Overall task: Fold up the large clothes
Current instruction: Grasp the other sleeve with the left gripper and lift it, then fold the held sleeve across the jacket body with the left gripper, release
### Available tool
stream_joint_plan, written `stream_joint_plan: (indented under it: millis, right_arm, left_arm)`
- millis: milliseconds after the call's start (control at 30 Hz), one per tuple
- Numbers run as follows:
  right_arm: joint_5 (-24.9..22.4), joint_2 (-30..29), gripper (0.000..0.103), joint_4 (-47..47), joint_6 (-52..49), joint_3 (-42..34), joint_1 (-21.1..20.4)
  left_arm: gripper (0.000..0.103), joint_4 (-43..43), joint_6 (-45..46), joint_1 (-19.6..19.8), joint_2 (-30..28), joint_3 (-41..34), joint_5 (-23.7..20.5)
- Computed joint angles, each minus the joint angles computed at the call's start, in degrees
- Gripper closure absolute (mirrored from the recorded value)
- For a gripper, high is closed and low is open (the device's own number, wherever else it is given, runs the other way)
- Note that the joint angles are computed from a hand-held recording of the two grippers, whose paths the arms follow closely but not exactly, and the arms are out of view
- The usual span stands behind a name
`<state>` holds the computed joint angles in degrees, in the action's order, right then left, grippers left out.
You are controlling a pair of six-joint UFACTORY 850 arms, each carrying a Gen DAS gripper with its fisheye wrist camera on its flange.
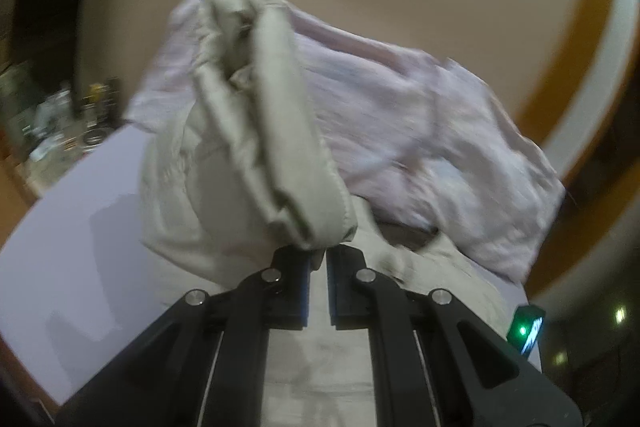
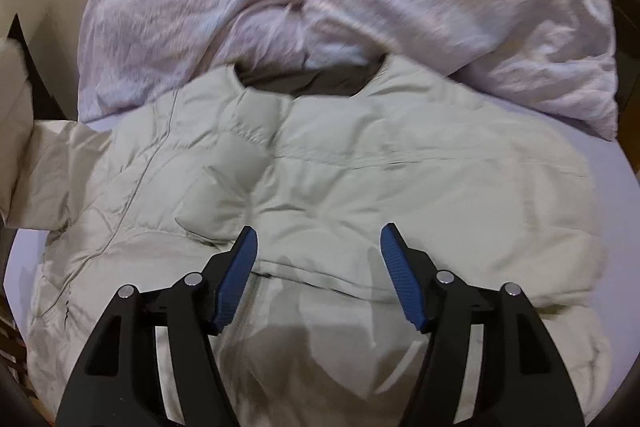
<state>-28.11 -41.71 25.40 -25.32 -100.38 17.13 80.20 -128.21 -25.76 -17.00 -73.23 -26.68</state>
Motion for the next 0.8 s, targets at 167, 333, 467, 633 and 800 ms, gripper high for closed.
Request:
stream_joint_plan:
  millis: [167, 333, 467, 633, 800]
  right_arm:
    - [2.66, 3.66, 0.036, 2.17, -0.71, 4.27, -2.44]
    - [3.98, 5.26, 0.036, 3.25, -0.82, 6.35, -4.74]
    - [4.51, 5.71, 0.036, 4.3, -0.45, 6.82, -6.39]
    - [4.68, 5.56, 0.036, 5.84, -0.44, 6.39, -7.3]
    - [4.47, 5.69, 0.038, 10.26, -4.63, 6.42, -6.96]
  left_arm:
    - [0.097, -2.68, 7.24, -2.39, -6.92, -8.33, 5.38]
    - [0.097, -13.96, 22.01, -3.89, -14.92, -17.48, 9.17]
    - [0.097, -28.84, 38.65, -4.85, -20.72, -23.76, 8.97]
    - [0.096, -46.8, 57.87, -5.42, -27.34, -30.85, 6.36]
    - [0.083, -56.85, 68.26, -5.36, -27.85, -29.97, 4.97]
